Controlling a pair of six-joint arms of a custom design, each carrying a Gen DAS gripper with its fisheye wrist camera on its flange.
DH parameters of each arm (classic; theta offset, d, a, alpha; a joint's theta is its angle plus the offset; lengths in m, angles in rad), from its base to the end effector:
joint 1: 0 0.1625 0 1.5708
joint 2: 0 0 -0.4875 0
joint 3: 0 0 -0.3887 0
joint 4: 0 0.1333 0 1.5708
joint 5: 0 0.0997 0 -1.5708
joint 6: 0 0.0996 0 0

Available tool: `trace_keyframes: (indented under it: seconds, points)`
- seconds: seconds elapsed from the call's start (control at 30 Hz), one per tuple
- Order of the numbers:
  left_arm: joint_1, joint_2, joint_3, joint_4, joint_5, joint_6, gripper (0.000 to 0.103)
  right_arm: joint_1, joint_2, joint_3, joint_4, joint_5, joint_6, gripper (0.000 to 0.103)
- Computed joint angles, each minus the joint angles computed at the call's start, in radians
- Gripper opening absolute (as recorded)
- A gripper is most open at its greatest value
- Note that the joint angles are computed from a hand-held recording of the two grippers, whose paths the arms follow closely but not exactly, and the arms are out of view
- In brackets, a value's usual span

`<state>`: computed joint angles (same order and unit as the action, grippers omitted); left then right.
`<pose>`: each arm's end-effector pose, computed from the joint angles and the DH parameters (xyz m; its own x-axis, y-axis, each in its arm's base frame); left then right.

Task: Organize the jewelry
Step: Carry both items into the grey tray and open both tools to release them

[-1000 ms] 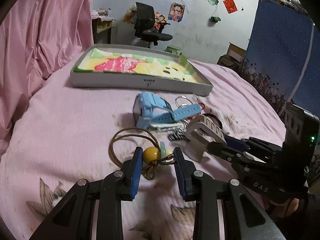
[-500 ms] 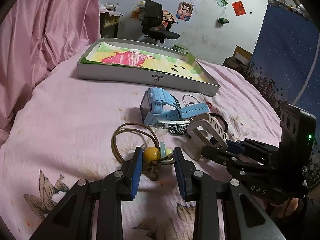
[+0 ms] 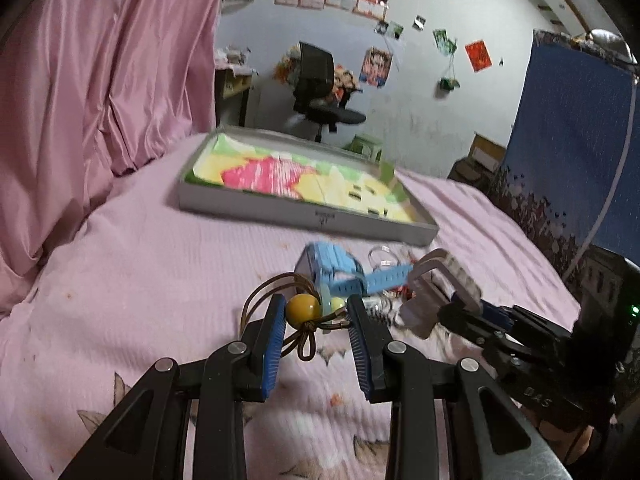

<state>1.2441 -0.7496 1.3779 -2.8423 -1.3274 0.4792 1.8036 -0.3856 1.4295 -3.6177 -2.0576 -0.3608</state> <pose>-0.1107 -0.8167 0.2486 -0.7384 0.5043 -0.4477 0.6731 0.5920 -0.4433 0.2632 -0.7341 0.0466 -0.8460 -0.0164 0.5330 -0.4518 0.5531 -0.7000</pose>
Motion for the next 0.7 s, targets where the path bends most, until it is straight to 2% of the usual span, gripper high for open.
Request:
trace_keyframes:
  seconds: [0.1, 0.23, 0.4, 0.53, 0.7]
  points:
    - [0.000, 0.012, -0.029, 0.000, -0.016, -0.008, 0.029, 0.011, 0.009, -0.005, -0.088, 0.003, -0.043, 0.025]
    - [-0.003, 0.045, -0.110, 0.029, -0.030, -0.022, 0.029, 0.017, 0.011, -0.029, -0.144, -0.003, -0.063, 0.025]
    - [-0.012, 0.119, -0.264, 0.082, -0.052, -0.014, 0.029, 0.002, 0.020, -0.129, -0.114, -0.008, -0.059, 0.025]
    - [-0.019, 0.214, -0.433, 0.157, -0.024, -0.011, 0.029, -0.012, 0.050, -0.245, -0.070, -0.023, -0.056, 0.025]
    - [-0.016, 0.350, -0.692, 0.336, 0.015, -0.049, 0.029, -0.034, 0.107, -0.416, 0.010, -0.041, -0.024, 0.026]
